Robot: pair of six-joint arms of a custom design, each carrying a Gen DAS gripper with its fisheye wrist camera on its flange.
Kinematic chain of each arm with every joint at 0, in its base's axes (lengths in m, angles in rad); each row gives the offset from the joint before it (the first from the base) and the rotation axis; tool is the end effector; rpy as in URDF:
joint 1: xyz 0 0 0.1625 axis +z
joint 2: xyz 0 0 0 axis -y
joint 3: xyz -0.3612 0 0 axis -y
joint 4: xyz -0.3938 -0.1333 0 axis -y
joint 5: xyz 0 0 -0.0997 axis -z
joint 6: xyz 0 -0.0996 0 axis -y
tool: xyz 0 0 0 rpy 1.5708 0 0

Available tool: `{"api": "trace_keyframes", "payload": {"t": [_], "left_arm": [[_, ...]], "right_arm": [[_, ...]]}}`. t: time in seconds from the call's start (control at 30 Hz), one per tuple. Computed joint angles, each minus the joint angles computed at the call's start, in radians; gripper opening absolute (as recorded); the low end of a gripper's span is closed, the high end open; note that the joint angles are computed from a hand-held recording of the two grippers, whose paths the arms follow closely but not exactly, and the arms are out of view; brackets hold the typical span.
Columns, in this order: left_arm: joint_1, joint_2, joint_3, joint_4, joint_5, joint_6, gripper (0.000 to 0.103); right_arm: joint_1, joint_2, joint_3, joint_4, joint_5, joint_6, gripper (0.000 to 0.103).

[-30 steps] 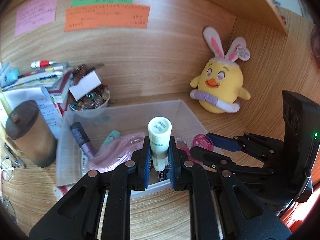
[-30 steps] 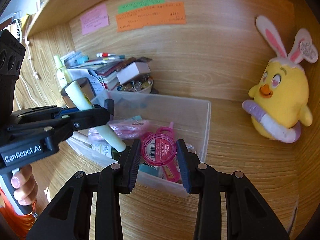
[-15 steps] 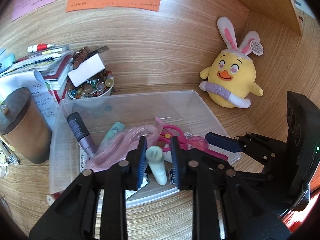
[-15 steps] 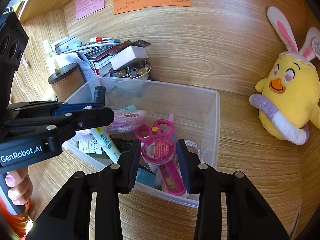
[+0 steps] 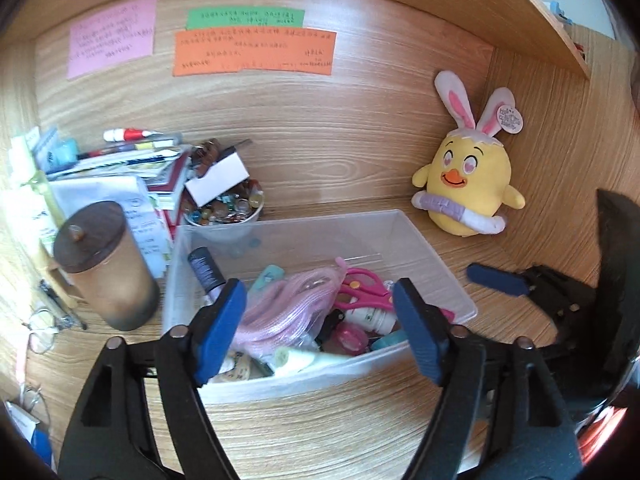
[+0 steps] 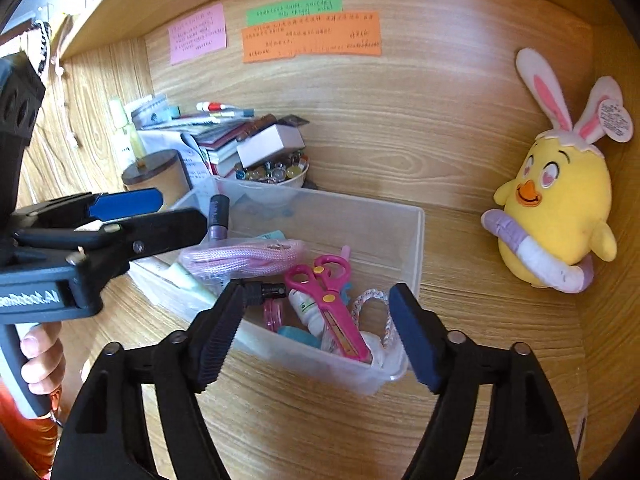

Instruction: Organize objects

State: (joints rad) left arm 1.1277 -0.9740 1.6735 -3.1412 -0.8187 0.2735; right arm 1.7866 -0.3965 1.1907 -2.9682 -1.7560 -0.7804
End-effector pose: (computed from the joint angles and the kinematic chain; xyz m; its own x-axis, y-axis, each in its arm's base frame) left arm -0.0857 -0.6502 0.2371 -0.7763 0.0041 -0.6303 0.5046 0.6032 -0.6176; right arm 0.2722 -0.7049 -0.0030 -0.5741 -0.6430 0.5069 -0.8165 0.4954 -0.2964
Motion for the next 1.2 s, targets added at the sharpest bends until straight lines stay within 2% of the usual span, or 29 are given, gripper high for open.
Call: {"api": "trace_keyframes", "payload": {"t": [0.07,0.17,0.37,0.57,1.2], "left_arm": [[-0.003,-0.008,0.022,-0.016,0.009,0.003,0.081],[-0.005,-0.026,0.062,-0.038,0.018,0.005,0.082],[-0.009,-0.041,0.135,-0.122,0.045,0.015,0.088],[-0.014,-0.045,0.179,-0.173,0.068,0.028,0.089],[-0.014,-0.054,0.202,-0.177,0.069,0.012,0.091]], "right_arm": [[-0.004,-0.024,0.035,-0.017,0.016,-0.001,0.074],[-0.009,-0.048,0.076,-0.057,0.033,0.003,0.084],[-0.017,-0.086,0.145,-0.115,0.044,0.000,0.088],[-0.021,-0.107,0.192,-0.139,0.052,-0.001,0.089],[-0.026,-0.117,0.219,-0.138,0.053,0.022,0.090]]}}
